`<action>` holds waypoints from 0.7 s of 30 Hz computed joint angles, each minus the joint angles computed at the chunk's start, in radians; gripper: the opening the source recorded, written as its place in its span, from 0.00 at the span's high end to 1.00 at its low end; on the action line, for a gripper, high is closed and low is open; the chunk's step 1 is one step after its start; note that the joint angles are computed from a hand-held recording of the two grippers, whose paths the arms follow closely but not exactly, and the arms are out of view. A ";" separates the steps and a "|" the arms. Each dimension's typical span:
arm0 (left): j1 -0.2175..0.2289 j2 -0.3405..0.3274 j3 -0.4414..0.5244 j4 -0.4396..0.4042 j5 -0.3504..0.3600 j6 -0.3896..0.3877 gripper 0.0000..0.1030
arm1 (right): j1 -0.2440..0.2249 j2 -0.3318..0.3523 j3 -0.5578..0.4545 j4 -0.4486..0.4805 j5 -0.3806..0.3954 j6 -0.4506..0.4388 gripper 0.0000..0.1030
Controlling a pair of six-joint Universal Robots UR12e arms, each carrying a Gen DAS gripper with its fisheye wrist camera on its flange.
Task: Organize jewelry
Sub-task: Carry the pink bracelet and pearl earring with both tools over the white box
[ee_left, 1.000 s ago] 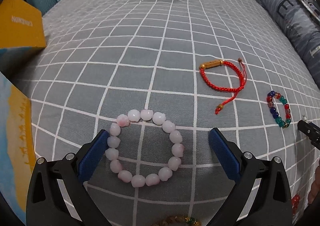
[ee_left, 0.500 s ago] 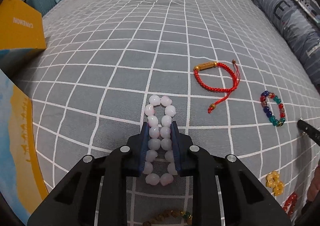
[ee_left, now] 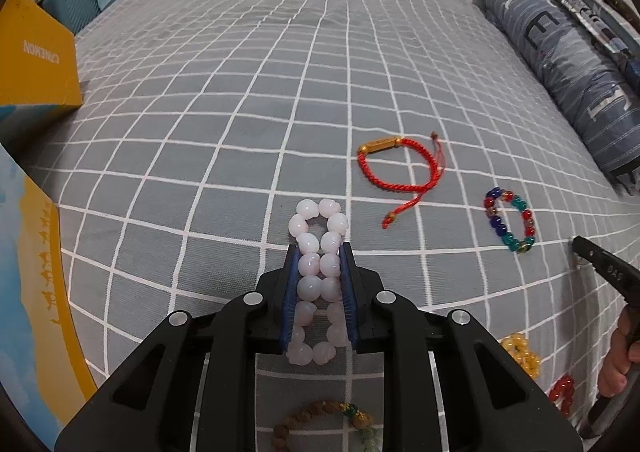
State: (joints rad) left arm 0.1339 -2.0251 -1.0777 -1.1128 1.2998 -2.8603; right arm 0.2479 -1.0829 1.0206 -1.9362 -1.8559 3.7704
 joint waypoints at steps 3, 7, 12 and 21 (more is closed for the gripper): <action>0.001 0.007 -0.004 0.013 -0.009 0.005 0.81 | 0.002 -0.002 0.003 -0.013 -0.005 0.000 0.90; 0.002 0.014 -0.009 0.021 -0.021 0.009 0.81 | 0.005 -0.011 0.017 -0.038 -0.014 -0.004 0.90; 0.002 0.025 -0.022 0.045 -0.024 0.017 0.81 | 0.011 -0.020 0.026 -0.059 -0.023 -0.012 0.90; 0.004 0.055 -0.051 0.086 -0.026 0.025 0.81 | 0.026 -0.047 0.059 -0.108 -0.040 -0.028 0.90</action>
